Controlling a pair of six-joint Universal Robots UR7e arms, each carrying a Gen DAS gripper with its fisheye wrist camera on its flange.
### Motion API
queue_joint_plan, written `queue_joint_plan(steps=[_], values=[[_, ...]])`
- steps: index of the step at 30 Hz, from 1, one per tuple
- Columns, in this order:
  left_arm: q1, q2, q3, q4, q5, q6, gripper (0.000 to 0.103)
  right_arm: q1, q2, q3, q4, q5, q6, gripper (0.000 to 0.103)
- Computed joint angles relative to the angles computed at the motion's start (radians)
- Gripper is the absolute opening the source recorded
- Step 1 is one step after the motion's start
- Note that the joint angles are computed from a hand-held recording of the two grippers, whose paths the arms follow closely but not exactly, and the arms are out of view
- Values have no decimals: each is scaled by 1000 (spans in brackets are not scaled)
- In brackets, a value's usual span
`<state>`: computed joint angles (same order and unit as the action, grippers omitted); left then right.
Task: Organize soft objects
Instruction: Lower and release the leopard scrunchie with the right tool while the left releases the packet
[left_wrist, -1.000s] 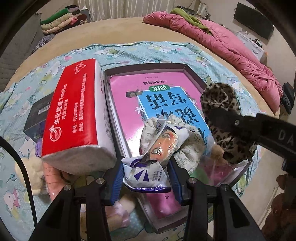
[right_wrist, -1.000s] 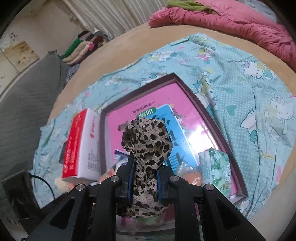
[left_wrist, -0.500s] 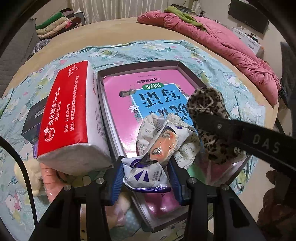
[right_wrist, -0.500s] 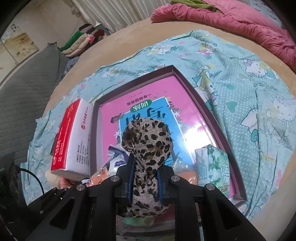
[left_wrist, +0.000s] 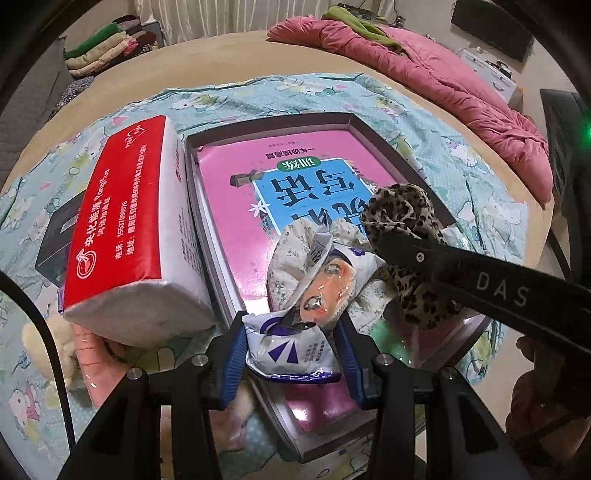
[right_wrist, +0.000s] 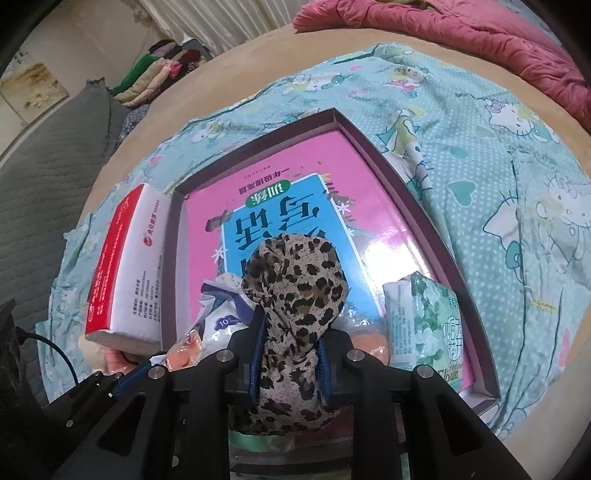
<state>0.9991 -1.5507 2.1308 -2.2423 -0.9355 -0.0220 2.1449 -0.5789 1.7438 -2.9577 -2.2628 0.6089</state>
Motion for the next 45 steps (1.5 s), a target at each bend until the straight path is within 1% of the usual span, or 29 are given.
queue_joint_plan(steps=[4,9,11,12,14,18,20,23,25,29,33,36,40,45], values=[[2,1,-1,-1,-9,-4,46,1,0,-1,1,-7,9,33],[4,0,-1,6,-17,1,46,-1,-2,0,0,-1,8,35],[6,-2,-3,12,-27,4,46,-2,-5,7,-14,2,9,42],[6,-4,-4,15,-30,5,46,-2,-8,12,-29,4,7,44],[7,-5,-5,17,-35,8,46,-1,-14,21,-48,1,13,50],[9,-6,-8,24,-47,11,46,0,-31,45,-83,-14,33,55],[10,-7,-9,26,-55,11,46,1,-38,57,-104,-23,46,59],[13,-6,-12,27,-63,6,47,5,-41,59,-108,-42,45,61],[12,-6,-11,25,-59,6,47,5,-41,55,-100,-40,42,62],[11,-9,-10,20,-64,8,48,7,-43,55,-97,-51,45,63],[13,-15,-14,9,-86,14,53,15,-51,65,-126,-78,48,67],[12,-13,-19,19,-86,7,55,20,-53,67,-134,-103,44,70],[10,-14,-20,25,-81,2,59,22,-54,64,-124,-109,44,72],[14,-21,-21,28,-92,0,64,26,-55,61,-128,-113,34,73]])
